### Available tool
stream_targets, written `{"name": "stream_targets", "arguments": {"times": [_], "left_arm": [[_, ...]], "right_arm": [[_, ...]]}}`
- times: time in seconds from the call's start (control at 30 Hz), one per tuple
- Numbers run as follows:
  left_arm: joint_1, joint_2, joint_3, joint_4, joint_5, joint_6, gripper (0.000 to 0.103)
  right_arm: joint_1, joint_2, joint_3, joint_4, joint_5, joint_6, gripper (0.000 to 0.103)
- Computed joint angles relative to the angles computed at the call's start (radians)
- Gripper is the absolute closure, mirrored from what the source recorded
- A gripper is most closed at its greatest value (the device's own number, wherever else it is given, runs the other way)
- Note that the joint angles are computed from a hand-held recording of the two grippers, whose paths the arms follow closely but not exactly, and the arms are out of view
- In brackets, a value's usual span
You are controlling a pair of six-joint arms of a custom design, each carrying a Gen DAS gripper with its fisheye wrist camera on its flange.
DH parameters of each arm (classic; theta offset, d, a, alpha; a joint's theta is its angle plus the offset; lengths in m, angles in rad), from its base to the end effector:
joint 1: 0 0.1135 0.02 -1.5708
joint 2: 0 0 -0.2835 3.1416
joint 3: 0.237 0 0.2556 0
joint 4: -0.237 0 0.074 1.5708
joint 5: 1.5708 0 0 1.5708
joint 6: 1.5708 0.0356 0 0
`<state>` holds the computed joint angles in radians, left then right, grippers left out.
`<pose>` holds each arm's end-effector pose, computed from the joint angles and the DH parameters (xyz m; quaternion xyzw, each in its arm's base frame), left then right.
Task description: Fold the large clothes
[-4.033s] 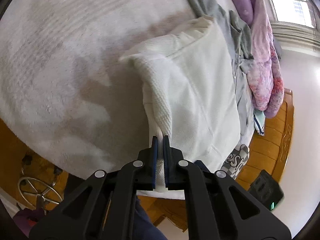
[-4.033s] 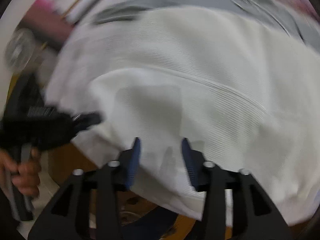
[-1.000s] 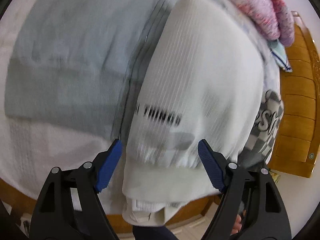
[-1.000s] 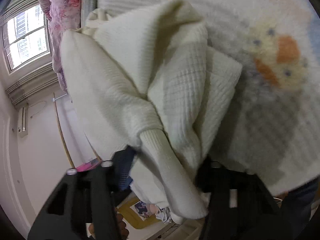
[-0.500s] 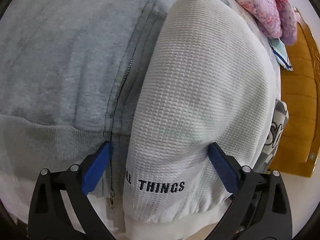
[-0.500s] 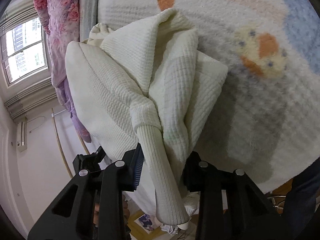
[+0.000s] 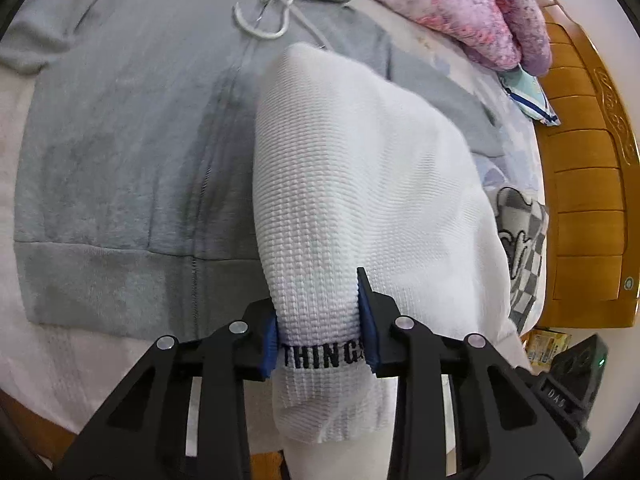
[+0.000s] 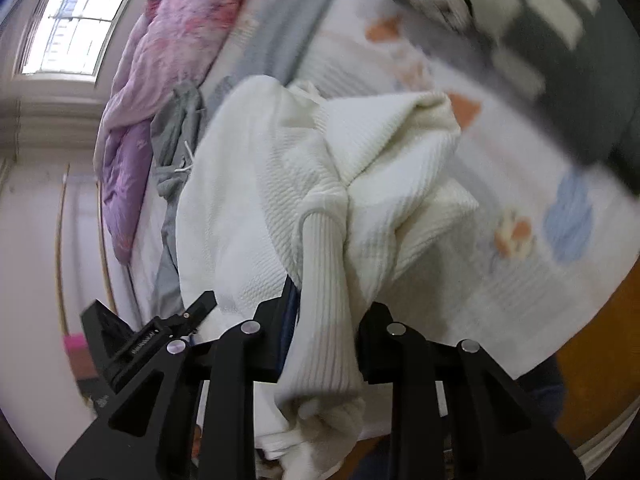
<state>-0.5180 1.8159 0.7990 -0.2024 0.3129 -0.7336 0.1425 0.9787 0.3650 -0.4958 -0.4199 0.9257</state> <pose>0.2619 -0.1619 0.1075 -0.0775 0.9699 -0.2255 0.0501 0.1433 0.0352 0.1593 0.3194 0.8982 0.2885 0.0892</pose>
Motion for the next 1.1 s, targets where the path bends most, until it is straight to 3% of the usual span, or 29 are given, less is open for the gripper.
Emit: {"name": "stream_targets", "arguments": {"times": [0.2,0.37,0.5,0.67,0.9,1.03,1.1], "left_arm": [[-0.076,-0.126,0.030,-0.066,-0.069,-0.103,0.073],[-0.205,-0.214,0.120,-0.134,-0.225,-0.277,0.073],[-0.320,-0.201,0.273,-0.200,-0.338,-0.382,0.073],[-0.428,-0.050,0.567,-0.247,-0.444,-0.409,0.073],[-0.510,0.311,1.112,-0.315,-0.476,-0.336,0.073],[-0.544,0.517,1.351,-0.338,-0.472,-0.277,0.073],[-0.557,0.619,1.445,-0.363,-0.444,-0.275,0.073]], "right_arm": [[-0.152,0.056,0.202,-0.215,-0.044,-0.401,0.081],[-0.345,0.115,0.413,-0.414,-0.145,-0.771,0.081],[-0.580,0.203,0.594,-0.606,-0.263,-1.101,0.081],[-0.886,0.354,0.829,-0.831,-0.383,-1.477,0.081],[-1.173,0.606,1.113,-0.959,-0.456,-1.689,0.081],[-1.282,0.724,1.143,-0.956,-0.454,-1.725,0.081],[-1.319,0.755,1.080,-0.861,-0.405,-1.719,0.081]]}}
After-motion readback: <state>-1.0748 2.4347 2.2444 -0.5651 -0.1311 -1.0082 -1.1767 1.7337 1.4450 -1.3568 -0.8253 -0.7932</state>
